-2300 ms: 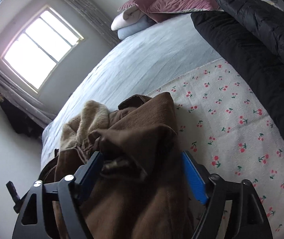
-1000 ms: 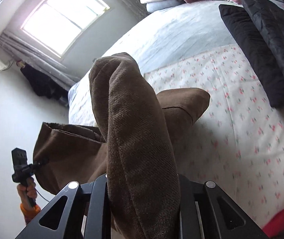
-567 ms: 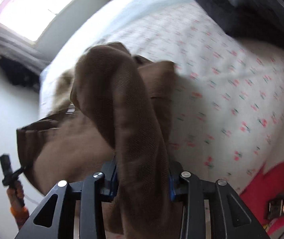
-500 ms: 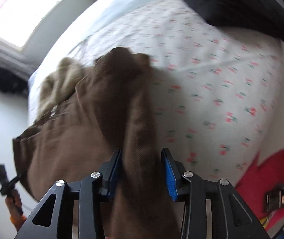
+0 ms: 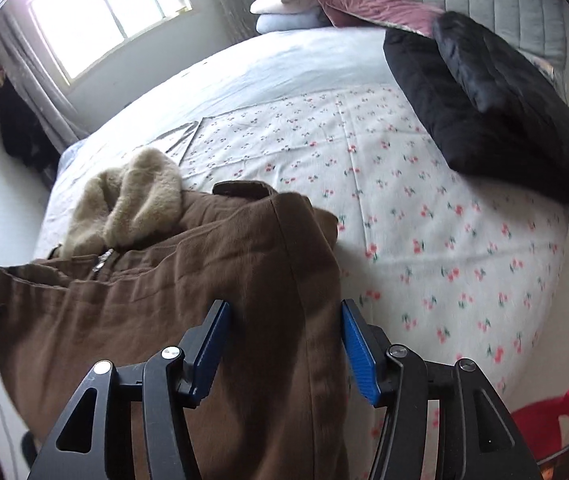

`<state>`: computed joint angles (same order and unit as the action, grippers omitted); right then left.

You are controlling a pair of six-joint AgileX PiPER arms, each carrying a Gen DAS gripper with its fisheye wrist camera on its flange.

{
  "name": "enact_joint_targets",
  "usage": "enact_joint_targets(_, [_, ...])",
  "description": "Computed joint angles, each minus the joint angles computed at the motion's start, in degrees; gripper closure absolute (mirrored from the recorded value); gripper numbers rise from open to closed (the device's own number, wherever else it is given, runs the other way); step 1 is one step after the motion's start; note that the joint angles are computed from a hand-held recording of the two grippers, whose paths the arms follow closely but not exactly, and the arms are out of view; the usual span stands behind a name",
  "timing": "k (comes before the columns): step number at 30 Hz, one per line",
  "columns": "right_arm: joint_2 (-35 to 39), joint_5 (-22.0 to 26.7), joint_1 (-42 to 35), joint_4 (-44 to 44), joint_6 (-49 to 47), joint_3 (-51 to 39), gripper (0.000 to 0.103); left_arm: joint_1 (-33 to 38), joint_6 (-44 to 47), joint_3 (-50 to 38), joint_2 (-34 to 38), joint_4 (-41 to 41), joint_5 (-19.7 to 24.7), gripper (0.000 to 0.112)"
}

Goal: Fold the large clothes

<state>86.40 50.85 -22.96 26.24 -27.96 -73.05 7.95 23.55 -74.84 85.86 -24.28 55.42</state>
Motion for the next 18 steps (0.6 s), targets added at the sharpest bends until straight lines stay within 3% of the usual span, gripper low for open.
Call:
enact_joint_targets(1, [0.44, -1.55, 0.55, 0.42, -0.01, 0.51, 0.047, 1.26, 0.50, -0.05, 0.36, -2.14, 0.45, 0.079])
enact_joint_targets(2, [0.40, -2.83, 0.82, 0.99, -0.29, 0.97, 0.053, 2.35, 0.66, 0.32, 0.33, -4.80, 0.22, 0.097])
enact_joint_targets(3, [0.02, -3.99, 0.95, 1.80, -1.20, 1.66, 0.079, 2.64, 0.85, 1.14, -0.20, -7.10, -0.43, 0.101])
enact_joint_targets(4, [-1.65, -6.55, 1.33, 1.68, -0.80, 3.24, 0.088, 3.06, 1.46, 2.14, -1.37, -8.72, -1.33, 0.102])
enact_joint_targets(7, [-7.22, -12.04, 1.48, 4.49, -2.61, 6.88, 0.092, 2.98, 4.53, 5.44, -6.19, -13.79, -5.82, 0.103])
enact_joint_targets(12, [-10.62, -18.93, 5.11, 1.52, 1.02, 4.97, 0.093, 1.79, 0.39, 2.57, -8.22, -14.52, -11.40, 0.103])
enact_joint_targets(15, [-9.12, -23.47, 8.76, -5.89, 9.14, 0.95, 0.093, -0.71, -5.36, -2.71, -5.85, -10.24, -16.80, 0.103])
enact_joint_targets(18, [-3.45, -24.95, 12.71, -17.05, 21.85, -7.83, 0.093, -4.10, -15.26, -12.80, 0.59, -1.04, -18.57, 0.103])
